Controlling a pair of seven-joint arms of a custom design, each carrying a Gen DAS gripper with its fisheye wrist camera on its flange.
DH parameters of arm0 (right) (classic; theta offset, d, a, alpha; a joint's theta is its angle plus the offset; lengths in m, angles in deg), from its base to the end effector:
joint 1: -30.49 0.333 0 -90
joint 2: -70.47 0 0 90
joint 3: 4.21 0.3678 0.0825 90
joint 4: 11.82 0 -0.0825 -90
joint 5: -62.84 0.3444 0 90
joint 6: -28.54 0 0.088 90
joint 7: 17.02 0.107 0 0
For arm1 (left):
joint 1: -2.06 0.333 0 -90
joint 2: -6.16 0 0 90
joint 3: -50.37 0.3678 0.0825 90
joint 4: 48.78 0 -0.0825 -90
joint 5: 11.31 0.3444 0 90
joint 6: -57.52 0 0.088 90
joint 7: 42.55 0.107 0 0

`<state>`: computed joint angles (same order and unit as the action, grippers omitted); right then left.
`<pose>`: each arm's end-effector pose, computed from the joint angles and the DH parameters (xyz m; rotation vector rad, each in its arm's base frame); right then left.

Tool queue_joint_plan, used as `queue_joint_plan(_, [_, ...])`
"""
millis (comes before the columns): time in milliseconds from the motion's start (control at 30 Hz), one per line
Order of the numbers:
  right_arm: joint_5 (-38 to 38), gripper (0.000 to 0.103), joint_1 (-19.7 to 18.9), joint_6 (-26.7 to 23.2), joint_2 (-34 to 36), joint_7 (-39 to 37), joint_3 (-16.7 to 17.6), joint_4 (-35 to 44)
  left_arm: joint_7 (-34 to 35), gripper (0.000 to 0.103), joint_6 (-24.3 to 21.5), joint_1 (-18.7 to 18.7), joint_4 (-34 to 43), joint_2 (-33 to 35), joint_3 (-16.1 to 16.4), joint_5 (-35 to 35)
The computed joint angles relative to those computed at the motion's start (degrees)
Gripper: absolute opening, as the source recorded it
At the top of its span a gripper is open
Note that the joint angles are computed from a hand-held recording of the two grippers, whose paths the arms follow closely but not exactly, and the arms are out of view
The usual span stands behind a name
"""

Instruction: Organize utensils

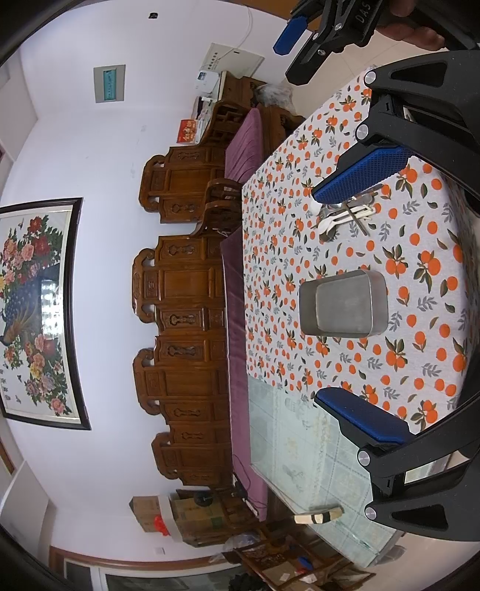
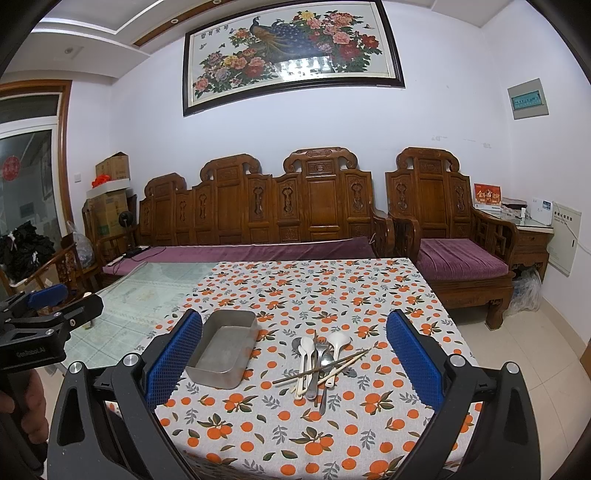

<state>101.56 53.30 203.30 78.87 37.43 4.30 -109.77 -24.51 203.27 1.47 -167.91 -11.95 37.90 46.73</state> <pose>0.5556 0.2708 0.6929 -1.6999 0.9895 -0.5712 0.4388 -0.1331 0.6988 -1.7197 1.1858 -0.7414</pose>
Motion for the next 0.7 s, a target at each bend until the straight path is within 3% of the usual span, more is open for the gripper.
queue_joint_plan(700, [0.3, 0.100, 0.0, 0.1, 0.1, -0.3, 0.1, 0.0, -0.2, 0.096, 0.0, -0.1, -0.1, 0.1, -0.2, 0.2])
